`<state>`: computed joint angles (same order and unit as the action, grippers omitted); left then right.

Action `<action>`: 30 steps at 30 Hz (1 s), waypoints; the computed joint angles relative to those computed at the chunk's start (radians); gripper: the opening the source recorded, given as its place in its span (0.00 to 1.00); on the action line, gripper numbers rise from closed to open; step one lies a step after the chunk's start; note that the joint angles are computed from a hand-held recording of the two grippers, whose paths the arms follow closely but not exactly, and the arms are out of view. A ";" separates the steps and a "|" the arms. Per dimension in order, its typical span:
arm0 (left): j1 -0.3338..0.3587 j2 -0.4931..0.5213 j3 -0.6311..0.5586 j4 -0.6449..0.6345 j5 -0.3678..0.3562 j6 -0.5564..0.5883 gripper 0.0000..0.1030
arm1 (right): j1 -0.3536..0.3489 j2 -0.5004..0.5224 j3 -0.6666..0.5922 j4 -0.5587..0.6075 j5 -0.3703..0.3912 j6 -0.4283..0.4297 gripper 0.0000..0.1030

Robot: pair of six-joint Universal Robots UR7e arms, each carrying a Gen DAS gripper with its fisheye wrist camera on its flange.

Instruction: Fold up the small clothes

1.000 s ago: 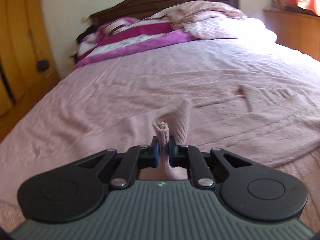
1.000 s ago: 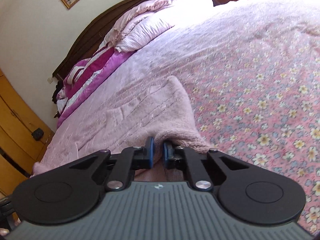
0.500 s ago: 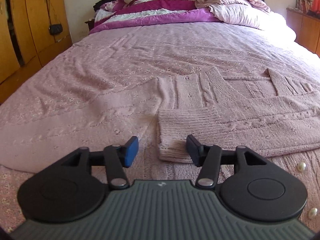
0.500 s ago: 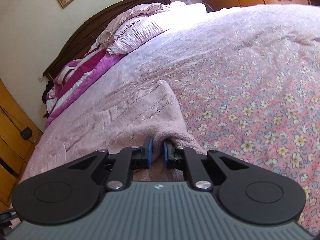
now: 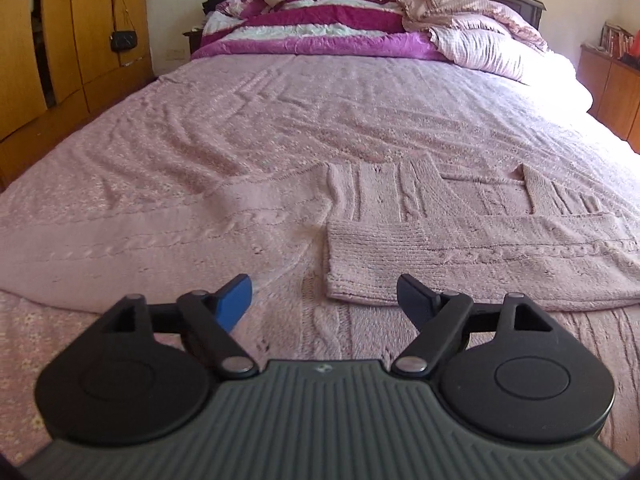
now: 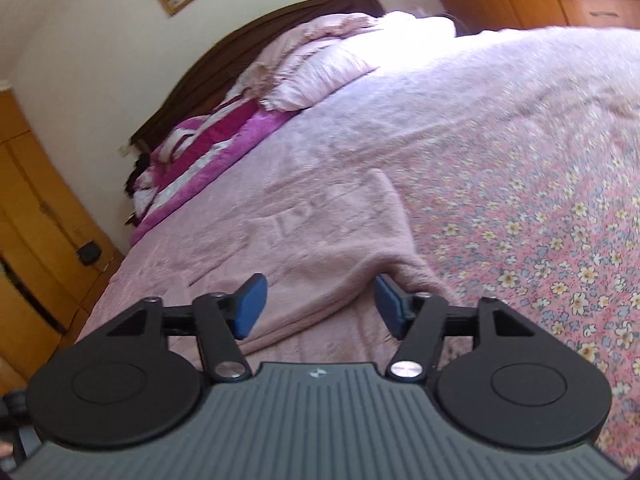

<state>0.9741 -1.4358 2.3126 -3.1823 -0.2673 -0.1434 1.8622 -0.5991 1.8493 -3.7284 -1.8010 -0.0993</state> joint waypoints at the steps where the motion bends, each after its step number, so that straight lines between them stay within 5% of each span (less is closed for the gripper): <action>1: -0.010 -0.011 0.009 0.017 0.010 -0.018 0.79 | 0.005 -0.008 0.012 0.002 0.006 -0.010 0.70; 12: -0.078 -0.264 0.067 0.642 0.071 -0.523 0.79 | 0.040 -0.059 0.114 0.026 0.007 -0.051 0.77; 24: -0.021 -0.474 0.007 1.303 0.136 -1.037 0.79 | 0.035 -0.049 0.148 0.021 -0.056 -0.079 0.85; 27: 0.006 -0.496 -0.017 1.421 0.155 -1.147 0.79 | 0.032 -0.034 0.143 0.019 -0.070 -0.086 0.86; 30: 0.037 -0.513 -0.012 1.361 0.160 -1.131 0.79 | 0.034 -0.015 0.139 -0.006 -0.083 -0.120 0.87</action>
<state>1.0106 -1.9485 2.3004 -1.8214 -0.1071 -1.2741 1.8958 -0.6142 1.9887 -3.7345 -1.8838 -0.2193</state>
